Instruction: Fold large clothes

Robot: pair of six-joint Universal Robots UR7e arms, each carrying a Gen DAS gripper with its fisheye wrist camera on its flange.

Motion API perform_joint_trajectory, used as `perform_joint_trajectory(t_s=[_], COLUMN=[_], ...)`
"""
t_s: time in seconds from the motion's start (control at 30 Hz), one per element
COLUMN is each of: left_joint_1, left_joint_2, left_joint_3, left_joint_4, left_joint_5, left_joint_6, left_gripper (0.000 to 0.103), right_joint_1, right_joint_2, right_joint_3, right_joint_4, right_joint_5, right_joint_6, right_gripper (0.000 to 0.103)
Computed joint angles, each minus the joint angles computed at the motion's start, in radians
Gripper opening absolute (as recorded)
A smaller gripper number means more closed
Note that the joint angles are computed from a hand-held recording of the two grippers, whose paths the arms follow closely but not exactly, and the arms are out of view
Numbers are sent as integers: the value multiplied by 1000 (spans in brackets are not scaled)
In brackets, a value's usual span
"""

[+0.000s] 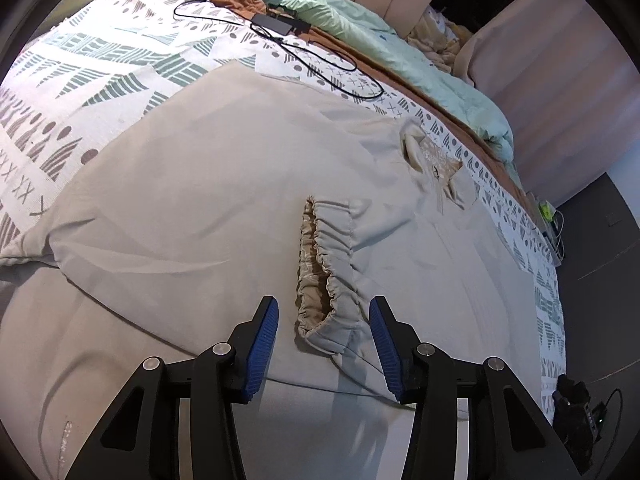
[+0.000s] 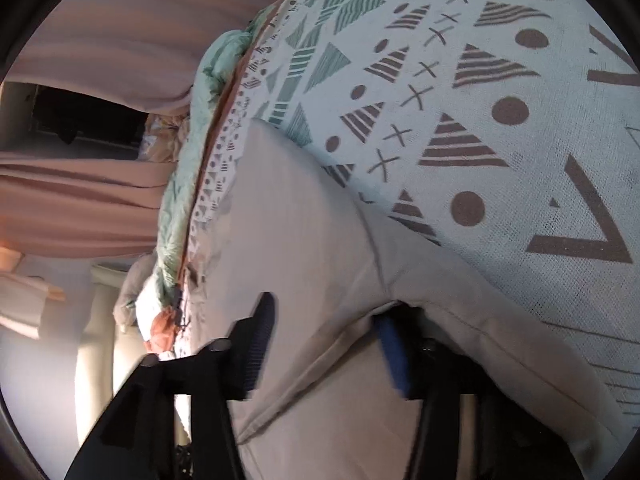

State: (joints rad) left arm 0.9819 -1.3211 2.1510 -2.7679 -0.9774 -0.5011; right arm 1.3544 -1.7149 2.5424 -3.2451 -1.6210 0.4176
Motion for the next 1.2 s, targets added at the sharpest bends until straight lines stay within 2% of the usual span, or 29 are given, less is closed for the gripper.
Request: perform_joint_trajectory(t_s=[0.07,0.13,0.3,0.43,0.5,0.57,0.6,0.63,0.7,0.8,0.9,0.97,1.1,1.2], left_joint_1=[-11,-24,-74,-121,-151,-192,-215,-238,-274,-309,-368,-396,-439,-508], left_joint_2=[-17,-37,-115,-194,-239,-287,-310,-333,-372,-442,-528,-596,-716,-817], left_joint_3=[9,20,56,106,129,164,180,193,208,224,286,305,321,331], left_joint_4=[-9,-15,47,20,14,-21,-27,-21,14,81,46,134,318,490], left_joint_5=[5,13,87,126,150,182,205,229,258,260,320,349,351,413], left_joint_6=[10,18,-30,-41,-42,-31,-27,-25,-26,-26,-37,-111,-265,-411], left_gripper=[49,50,50,51,62,83,87,93,94,94,94,95,95,95], right_joint_1=[31,43,77,113,126,138,156,176,234,298,345,379,438,501], right_joint_2=[-10,-21,-77,-112,-130,-149,-152,-153,-155,-166,-179,-185,-201,-191], right_joint_3=[-6,-4,9,14,20,30,32,33,34,40,54,60,62,59], right_joint_4=[21,39,86,120,136,145,147,148,149,151,151,163,204,194], right_joint_5=[-44,-56,-111,-153,-152,-132,-140,-155,-204,-242,-265,-294,-328,-376], right_joint_6=[8,24,69,84,93,104,111,117,134,162,192,215,272,274], right_gripper=[68,68,68,68,68,68,68,76,91,95,102,102,102,102])
